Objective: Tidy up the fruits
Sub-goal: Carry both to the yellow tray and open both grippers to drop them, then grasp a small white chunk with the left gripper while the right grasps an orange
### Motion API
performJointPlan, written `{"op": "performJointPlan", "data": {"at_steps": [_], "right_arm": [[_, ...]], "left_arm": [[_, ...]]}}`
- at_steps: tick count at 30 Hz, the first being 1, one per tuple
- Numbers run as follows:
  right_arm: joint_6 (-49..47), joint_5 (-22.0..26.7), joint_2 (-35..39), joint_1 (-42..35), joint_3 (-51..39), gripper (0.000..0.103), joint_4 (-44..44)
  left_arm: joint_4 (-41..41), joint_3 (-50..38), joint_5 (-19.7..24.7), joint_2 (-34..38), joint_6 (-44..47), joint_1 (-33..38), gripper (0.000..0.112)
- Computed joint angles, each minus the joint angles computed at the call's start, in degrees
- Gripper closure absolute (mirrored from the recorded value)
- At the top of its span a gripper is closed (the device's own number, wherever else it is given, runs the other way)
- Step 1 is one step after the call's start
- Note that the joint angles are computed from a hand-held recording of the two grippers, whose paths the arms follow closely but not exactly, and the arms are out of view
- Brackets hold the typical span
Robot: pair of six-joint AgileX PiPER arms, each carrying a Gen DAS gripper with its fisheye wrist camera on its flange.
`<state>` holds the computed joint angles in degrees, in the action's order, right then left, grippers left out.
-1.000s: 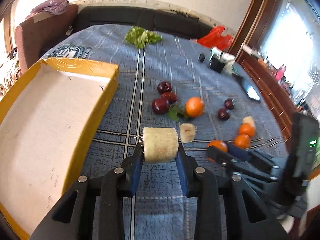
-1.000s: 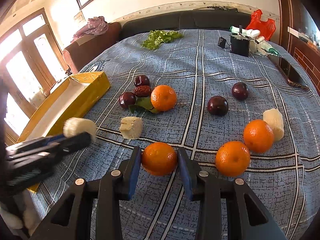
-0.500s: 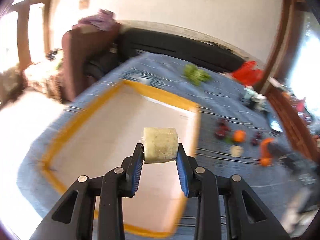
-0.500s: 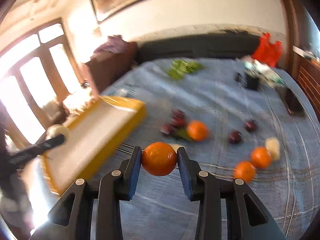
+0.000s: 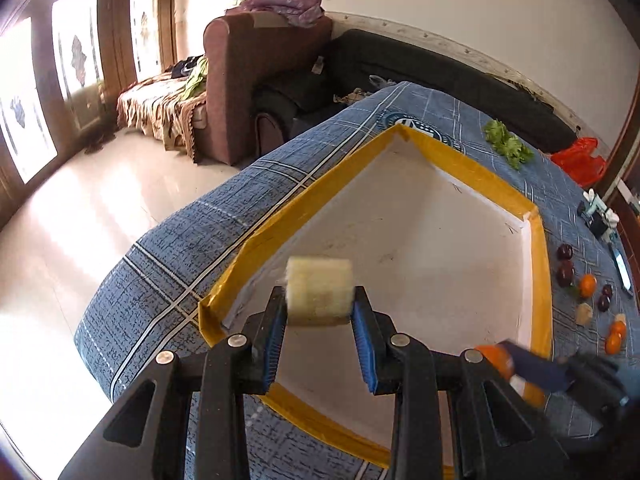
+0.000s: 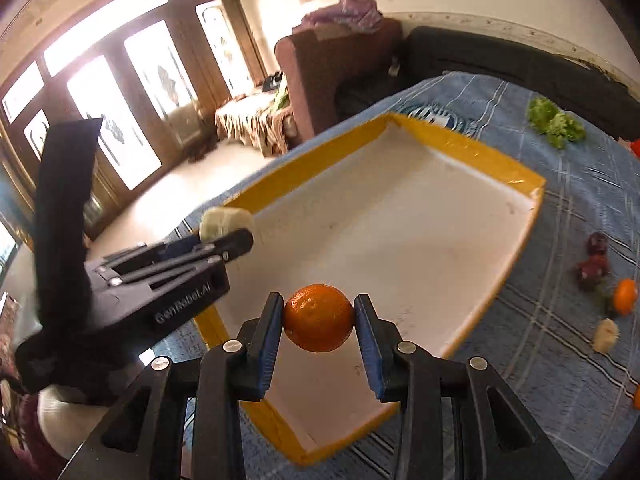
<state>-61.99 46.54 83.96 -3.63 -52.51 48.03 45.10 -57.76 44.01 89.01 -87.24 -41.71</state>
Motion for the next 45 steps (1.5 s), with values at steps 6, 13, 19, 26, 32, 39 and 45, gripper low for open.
{"op": "performJointPlan", "data": {"at_steps": [6, 13, 19, 26, 32, 39, 45], "right_arm": [[1.1, -5.8, 2.1, 5.5, 2.0, 0.061, -2.4], [-1.0, -4.3, -1.3, 2.8, 4.0, 0.053, 0.8], [-7.2, 3.0, -7.2, -8.8, 7.0, 0.053, 4.8], [-19.9, 9.5, -5.0, -35.2, 5.7, 0.048, 6.0], [-17.8, 7.2, 8.0, -52.0, -6.3, 0.048, 3.7], [-11.6, 3.0, 15.4, -51.7, -13.5, 0.049, 2.5], [-10.3, 1.5, 19.9, -48.6, -16.7, 0.049, 3.8]], "left_arm": [[0.3, 3.5, -4.9, -2.9, -2.0, 2.3, 0.076], [2.2, 3.9, -3.2, -6.6, -5.8, -0.4, 0.062], [3.9, 1.6, 0.2, -7.6, -7.4, -5.4, 0.047], [3.9, -2.8, 0.2, -3.9, -5.1, -10.8, 0.039], [-1.6, -12.1, -3.1, 3.9, 3.9, -12.5, 0.039], [-18.0, -29.6, -4.5, 17.9, 21.7, -13.5, 0.040], [-23.7, -48.0, 1.0, 31.5, 31.1, -14.7, 0.040]]}}
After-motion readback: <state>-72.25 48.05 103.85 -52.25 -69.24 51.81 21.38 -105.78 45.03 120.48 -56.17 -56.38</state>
